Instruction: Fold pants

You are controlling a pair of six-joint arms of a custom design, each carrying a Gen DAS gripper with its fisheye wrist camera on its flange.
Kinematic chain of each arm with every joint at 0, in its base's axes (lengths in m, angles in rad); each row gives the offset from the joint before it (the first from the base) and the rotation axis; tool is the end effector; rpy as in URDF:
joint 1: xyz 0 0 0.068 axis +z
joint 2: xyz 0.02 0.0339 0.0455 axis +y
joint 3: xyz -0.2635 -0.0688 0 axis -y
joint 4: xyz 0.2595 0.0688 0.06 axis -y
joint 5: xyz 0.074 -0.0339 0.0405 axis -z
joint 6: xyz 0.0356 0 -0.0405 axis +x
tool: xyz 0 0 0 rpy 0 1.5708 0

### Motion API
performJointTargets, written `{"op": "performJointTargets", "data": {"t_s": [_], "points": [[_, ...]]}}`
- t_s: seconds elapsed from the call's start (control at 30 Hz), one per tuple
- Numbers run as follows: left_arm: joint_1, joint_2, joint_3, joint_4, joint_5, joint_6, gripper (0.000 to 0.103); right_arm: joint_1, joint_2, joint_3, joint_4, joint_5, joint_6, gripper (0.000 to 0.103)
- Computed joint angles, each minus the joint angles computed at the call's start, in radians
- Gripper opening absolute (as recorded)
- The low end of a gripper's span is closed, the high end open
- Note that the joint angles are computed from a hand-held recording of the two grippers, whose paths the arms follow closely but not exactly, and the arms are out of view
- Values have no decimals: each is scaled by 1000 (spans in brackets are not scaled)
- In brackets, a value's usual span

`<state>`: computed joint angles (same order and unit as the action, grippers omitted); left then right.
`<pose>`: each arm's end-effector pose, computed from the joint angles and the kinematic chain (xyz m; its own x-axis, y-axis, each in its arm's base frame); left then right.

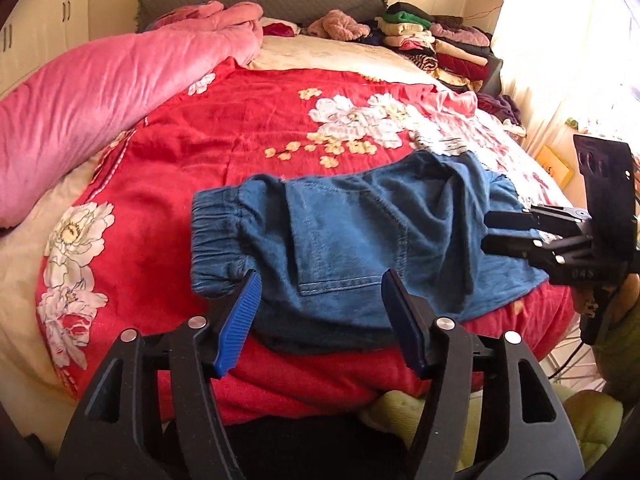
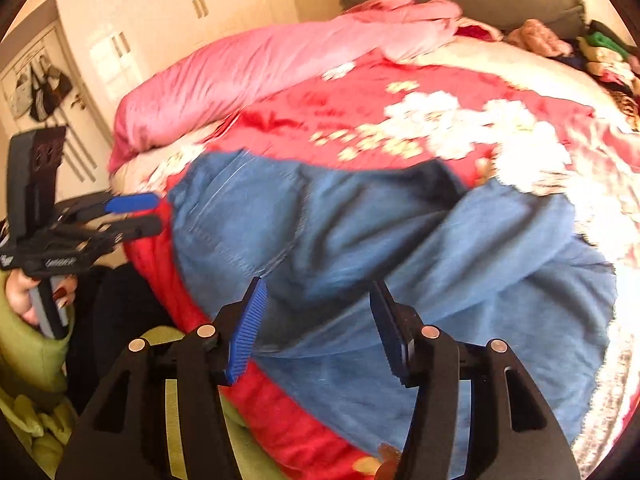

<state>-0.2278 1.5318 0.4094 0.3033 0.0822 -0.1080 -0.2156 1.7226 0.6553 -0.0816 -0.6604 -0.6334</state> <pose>0.2439 -0.0595 0.0890 -0.7377 0.0607 -0.6724 0.2014 0.9704 -0.1332 0.2776 -0.0384 0.0825 -0.6731 -0.3311 -0.6613 -0.5891 0.7807 0.2087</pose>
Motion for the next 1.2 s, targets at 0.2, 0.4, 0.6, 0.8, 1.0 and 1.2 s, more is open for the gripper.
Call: {"op": "performJointTargets", "data": {"t_s": [0.2, 0.4, 0.6, 0.8, 1.0, 1.2], "points": [[-97, 29, 63, -26, -4, -32, 61, -80, -20, 56, -5, -1, 29, 56], [-191, 156, 177, -33, 31, -58, 61, -79, 29, 182, -33, 57, 92, 56], [-268, 331, 334, -66, 75, -66, 61, -30, 171, 388, -86, 120, 144, 56], [-276, 469, 483, -110, 120, -90, 61, 55, 408, 667, -156, 276, 215, 56], [-286, 557, 586, -150, 146, -83, 37, 107, 630, 910, -208, 416, 282, 56], [-317, 618, 605, -133, 145, -59, 13, 116, 739, 1023, -199, 475, 342, 47]]}}
